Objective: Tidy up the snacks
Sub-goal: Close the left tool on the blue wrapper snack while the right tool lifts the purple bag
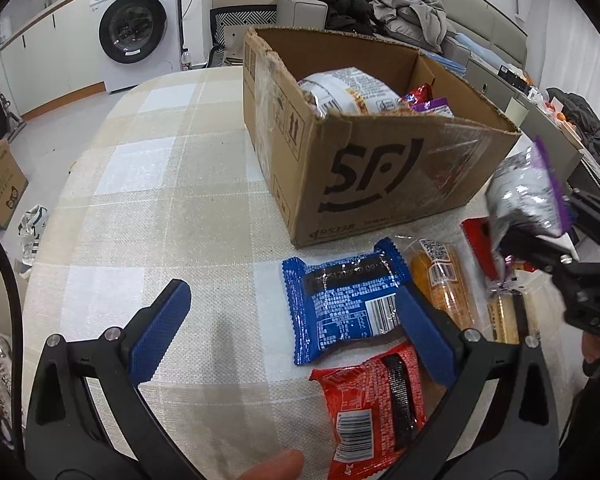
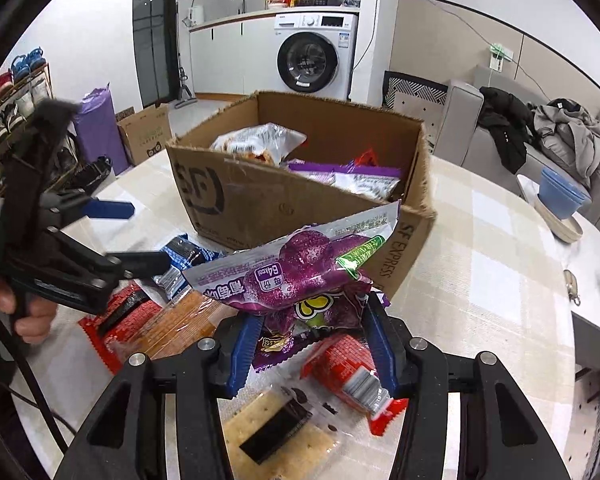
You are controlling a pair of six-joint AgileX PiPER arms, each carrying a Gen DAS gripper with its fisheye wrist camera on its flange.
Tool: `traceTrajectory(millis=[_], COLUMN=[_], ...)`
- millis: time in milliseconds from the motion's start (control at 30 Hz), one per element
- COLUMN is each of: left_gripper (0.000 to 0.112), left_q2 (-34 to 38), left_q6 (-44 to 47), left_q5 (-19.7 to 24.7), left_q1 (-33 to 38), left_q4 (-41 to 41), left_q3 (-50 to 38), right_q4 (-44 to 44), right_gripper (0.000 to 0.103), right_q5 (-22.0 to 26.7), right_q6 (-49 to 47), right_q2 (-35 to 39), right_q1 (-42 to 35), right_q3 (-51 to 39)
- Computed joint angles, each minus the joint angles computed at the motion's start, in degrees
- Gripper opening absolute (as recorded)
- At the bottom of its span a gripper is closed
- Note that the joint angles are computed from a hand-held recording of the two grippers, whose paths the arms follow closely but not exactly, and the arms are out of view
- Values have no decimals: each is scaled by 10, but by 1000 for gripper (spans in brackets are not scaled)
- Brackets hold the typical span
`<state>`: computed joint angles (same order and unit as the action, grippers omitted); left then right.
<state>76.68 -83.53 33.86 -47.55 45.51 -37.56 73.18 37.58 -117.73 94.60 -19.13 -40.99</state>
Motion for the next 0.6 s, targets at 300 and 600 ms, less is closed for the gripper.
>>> traceTrajectory(millis=[300,600], left_gripper=[87,40], left_q2=[68,74], left_q6=[41,25], left_q5=[-57,-111], left_q1=[9,17], left_q4=[-9,20], left_q3=[-29,-19], right_q4=[-16,-13], right_gripper=[51,51], right_q5=[41,47], right_q6=[9,6], right_q2=[-22,-29], right_q1=[-48,-53], right_q3=[-4,2])
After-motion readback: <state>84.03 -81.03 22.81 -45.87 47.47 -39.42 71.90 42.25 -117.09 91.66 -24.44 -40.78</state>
